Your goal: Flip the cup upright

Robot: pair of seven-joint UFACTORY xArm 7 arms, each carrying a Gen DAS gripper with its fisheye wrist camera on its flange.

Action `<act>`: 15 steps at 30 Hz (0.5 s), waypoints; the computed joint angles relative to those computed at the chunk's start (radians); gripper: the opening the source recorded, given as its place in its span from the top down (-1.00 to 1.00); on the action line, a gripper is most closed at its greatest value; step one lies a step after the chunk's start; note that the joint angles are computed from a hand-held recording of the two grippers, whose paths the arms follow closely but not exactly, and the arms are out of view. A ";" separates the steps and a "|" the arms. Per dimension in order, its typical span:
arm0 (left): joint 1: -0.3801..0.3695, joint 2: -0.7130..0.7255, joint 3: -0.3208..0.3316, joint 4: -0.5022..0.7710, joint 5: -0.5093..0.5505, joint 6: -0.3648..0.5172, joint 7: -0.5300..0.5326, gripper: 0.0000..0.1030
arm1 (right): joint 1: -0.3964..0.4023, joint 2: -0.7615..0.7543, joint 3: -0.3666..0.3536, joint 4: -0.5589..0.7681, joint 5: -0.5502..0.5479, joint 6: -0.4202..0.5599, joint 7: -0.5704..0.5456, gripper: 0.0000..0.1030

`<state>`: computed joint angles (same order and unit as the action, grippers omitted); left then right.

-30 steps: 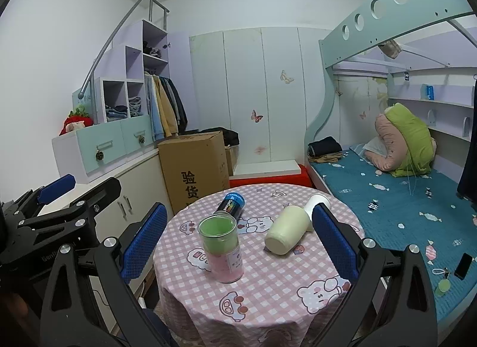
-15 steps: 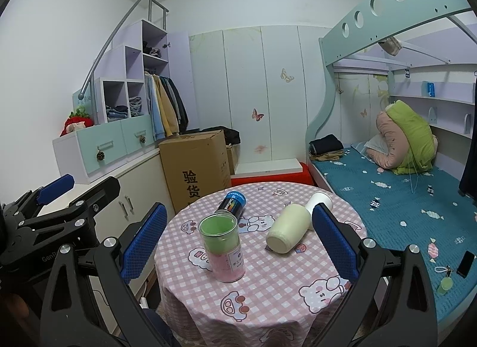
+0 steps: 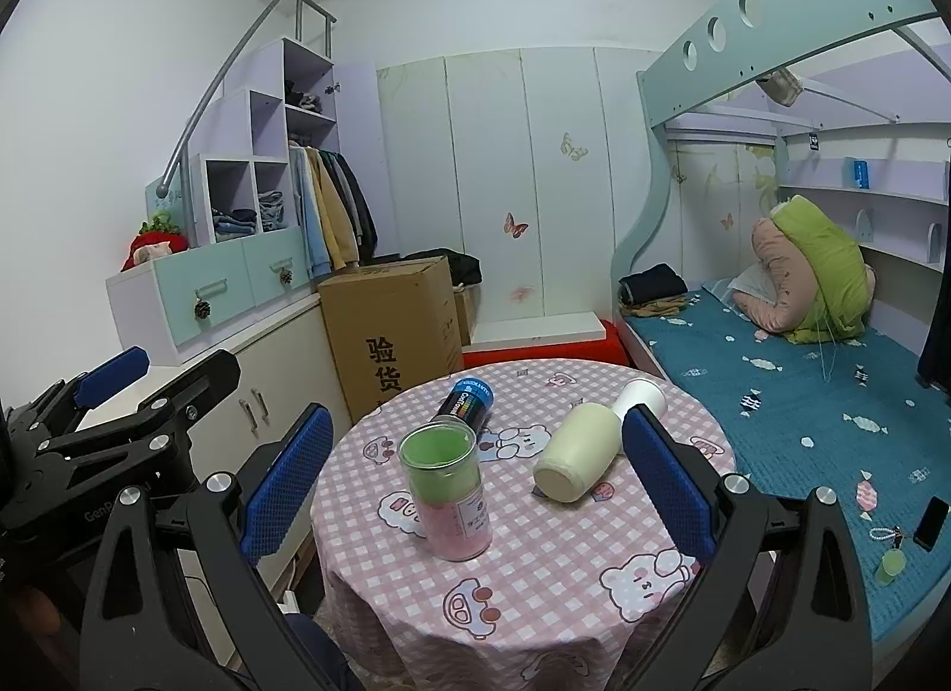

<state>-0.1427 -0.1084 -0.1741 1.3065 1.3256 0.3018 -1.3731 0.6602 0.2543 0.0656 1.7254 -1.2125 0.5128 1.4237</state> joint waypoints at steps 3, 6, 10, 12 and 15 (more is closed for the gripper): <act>0.000 0.000 0.000 0.000 0.007 0.001 -0.005 -0.85 | 0.001 0.000 -0.001 0.000 -0.002 0.000 0.002 -0.83; -0.002 0.003 0.000 0.004 0.009 0.005 -0.006 -0.85 | 0.001 0.000 -0.001 0.000 -0.002 0.000 0.003 -0.83; -0.003 0.002 0.001 0.004 0.014 0.005 -0.012 -0.85 | 0.000 0.002 -0.001 0.002 0.000 -0.001 -0.001 -0.83; -0.004 0.002 0.002 0.003 0.013 0.006 -0.011 -0.85 | 0.001 0.002 -0.001 0.002 0.001 -0.001 -0.001 -0.83; -0.004 0.005 0.003 0.007 0.011 0.004 -0.009 -0.85 | 0.002 0.003 -0.002 0.002 0.001 -0.001 -0.001 -0.83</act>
